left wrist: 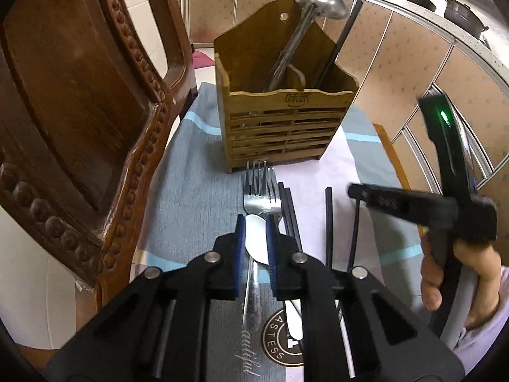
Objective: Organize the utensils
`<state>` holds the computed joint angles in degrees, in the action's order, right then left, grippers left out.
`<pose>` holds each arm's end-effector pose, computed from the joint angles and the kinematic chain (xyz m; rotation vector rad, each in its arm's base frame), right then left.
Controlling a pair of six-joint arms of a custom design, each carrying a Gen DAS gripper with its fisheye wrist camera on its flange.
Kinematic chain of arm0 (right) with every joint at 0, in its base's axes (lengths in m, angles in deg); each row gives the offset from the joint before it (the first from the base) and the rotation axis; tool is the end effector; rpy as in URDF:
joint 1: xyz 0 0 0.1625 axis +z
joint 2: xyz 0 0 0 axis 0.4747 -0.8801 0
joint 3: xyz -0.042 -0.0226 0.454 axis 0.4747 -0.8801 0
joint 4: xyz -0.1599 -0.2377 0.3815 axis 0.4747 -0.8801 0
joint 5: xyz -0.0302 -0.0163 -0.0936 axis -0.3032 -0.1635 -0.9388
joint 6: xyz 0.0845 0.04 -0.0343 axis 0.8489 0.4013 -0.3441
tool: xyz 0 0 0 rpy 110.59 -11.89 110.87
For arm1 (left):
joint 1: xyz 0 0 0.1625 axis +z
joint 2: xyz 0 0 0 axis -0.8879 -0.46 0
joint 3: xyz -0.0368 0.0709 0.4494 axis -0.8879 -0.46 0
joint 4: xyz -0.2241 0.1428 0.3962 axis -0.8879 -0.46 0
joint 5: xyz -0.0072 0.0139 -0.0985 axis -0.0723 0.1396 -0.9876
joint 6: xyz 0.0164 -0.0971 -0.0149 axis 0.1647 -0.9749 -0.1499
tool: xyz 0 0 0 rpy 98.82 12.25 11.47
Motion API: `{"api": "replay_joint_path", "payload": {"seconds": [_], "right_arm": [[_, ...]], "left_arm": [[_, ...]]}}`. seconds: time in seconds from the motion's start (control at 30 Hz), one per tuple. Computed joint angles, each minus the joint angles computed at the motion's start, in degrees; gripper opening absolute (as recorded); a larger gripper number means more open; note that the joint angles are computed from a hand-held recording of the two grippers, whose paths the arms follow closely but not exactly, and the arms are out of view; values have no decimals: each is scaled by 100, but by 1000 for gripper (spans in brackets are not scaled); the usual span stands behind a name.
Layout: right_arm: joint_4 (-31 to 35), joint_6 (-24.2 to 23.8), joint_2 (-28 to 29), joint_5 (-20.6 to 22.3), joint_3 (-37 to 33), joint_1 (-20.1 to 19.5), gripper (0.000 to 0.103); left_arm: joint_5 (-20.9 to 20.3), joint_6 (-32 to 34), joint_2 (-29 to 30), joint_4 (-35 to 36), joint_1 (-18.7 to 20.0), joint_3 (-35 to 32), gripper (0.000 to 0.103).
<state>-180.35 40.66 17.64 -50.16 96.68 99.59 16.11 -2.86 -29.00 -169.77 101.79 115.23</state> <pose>0.3678 -0.3742 0.1185 -0.3126 -2.4106 0.7117 -0.1644 -0.3773 0.3126 0.8447 2.4854 -0.4678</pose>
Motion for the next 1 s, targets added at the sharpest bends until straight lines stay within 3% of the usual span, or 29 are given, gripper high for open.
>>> {"api": "replay_joint_path", "payload": {"seconds": [0.1, 0.17, 0.3, 0.47, 0.67, 0.77, 0.83, 1.0], "right_arm": [[690, 125, 276, 94, -442, -116, 18], [1011, 156, 446, 176, -645, -209, 18], [1727, 187, 878, -215, -1054, -125, 13], [1089, -148, 780, -183, -805, -65, 12], [864, -224, 498, -424, -516, 154, 13], [949, -212, 411, -566, -442, 321, 13], [936, -218, 418, -617, -430, 372, 13], [678, -294, 442, -628, -382, 454, 13]], "left_arm": [[-9, -12, 61, 30, 179, -78, 13], [-19, -40, 112, 55, 284, -100, 19], [-150, -144, 247, 70, 514, -120, 44], [-337, -290, 541, 43, 675, -175, 60], [-491, -676, 1196, 20, 875, -389, 60], [-512, -905, 1411, 105, 929, -489, 52], [-516, -915, 1499, 93, 966, -504, 34], [-515, -674, 1355, -69, 863, -427, 32]]}}
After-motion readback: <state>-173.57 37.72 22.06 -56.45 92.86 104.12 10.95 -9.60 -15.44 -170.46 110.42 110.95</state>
